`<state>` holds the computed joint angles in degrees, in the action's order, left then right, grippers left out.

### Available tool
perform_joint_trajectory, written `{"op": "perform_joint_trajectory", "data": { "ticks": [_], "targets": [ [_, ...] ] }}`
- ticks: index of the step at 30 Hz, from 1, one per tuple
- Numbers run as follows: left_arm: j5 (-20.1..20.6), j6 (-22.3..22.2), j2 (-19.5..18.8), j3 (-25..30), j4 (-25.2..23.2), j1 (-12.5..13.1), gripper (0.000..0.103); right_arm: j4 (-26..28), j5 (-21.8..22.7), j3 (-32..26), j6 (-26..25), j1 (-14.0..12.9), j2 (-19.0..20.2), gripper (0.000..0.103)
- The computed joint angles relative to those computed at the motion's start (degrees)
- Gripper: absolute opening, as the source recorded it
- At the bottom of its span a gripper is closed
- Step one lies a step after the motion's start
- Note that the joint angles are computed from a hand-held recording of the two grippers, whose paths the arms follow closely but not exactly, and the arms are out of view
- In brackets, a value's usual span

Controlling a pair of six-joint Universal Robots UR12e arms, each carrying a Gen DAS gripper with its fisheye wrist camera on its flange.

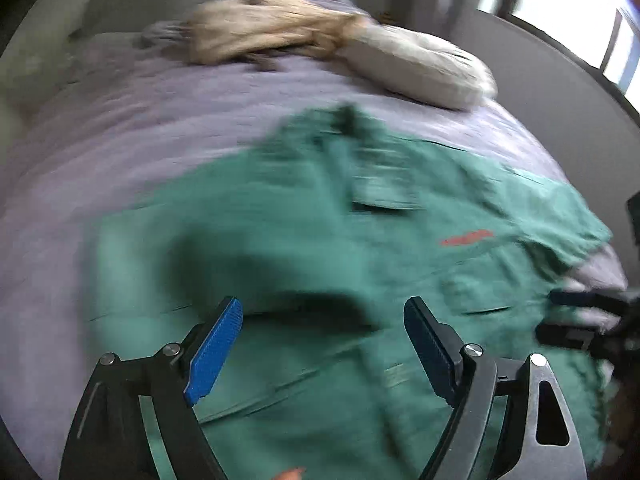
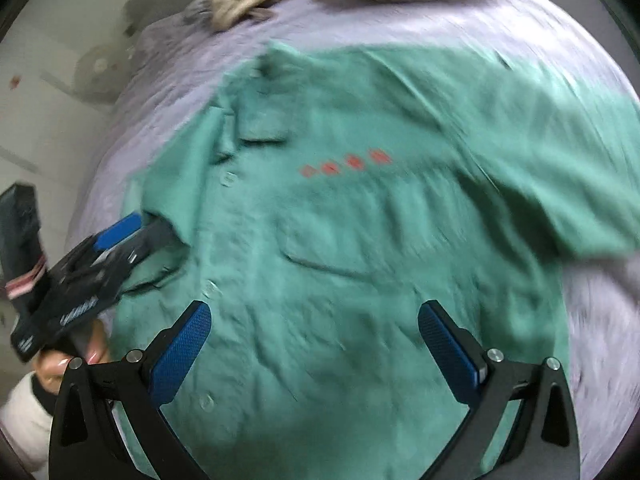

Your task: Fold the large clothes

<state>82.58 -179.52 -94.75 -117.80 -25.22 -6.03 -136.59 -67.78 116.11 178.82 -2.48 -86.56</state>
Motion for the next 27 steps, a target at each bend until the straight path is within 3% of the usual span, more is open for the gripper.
{"op": "perform_joint_trajectory", "data": {
  "ticks": [4, 9, 12, 14, 18, 21, 22, 23, 25, 26, 27],
  "targets": [
    [6.8, -2.7, 3.2, -3.2, -1.4, 3.5, 0.084, -2.3, -5.0, -3.8, -6.9, 5.6, 3.2, 0.103],
    [12.3, -7.4, 3.0, -5.0, -4.5, 6.2, 0.084, -5.4, -10.2, -7.0, -12.6, 11.6, 6.9, 0.103],
    [13.1, -8.3, 2.5, -6.0, -4.2, 7.2, 0.084, -8.9, -15.5, -8.4, -16.2, 15.3, 9.1, 0.103],
    [11.6, -9.5, 2.2, -6.7, -4.6, 8.1, 0.084, -11.7, -19.1, -9.5, -17.6, 17.5, 10.8, 0.103],
    [8.4, -10.5, 2.4, -8.4, -2.5, 9.7, 0.084, -14.5, -22.6, -11.8, -18.5, 19.9, 14.5, 0.103],
    [8.6, -9.8, 2.5, -8.8, -2.1, 9.9, 0.085, -16.1, -29.0, -13.0, -18.8, 22.0, 17.1, 0.103],
    [8.8, -9.6, 2.4, -8.8, -2.1, 9.7, 0.085, -16.1, -29.2, -13.3, -18.4, 22.1, 17.7, 0.102],
    [8.9, -9.4, 2.4, -8.8, -2.0, 9.7, 0.085, -16.7, -28.6, -13.0, -17.7, 21.7, 17.5, 0.095],
    [8.6, -9.1, 2.5, -9.0, -1.7, 9.9, 0.085, -17.2, -28.1, -12.7, -15.8, 21.1, 16.9, 0.042],
    [8.6, -9.2, 2.5, -9.0, -1.7, 9.9, 0.085, -16.4, -25.8, -12.6, -14.1, 20.2, 16.3, 0.012],
    [8.6, -9.3, 2.5, -8.9, -1.7, 9.8, 0.085, -16.1, -23.0, -12.3, -12.0, 19.1, 15.7, 0.010]
  ]
}}
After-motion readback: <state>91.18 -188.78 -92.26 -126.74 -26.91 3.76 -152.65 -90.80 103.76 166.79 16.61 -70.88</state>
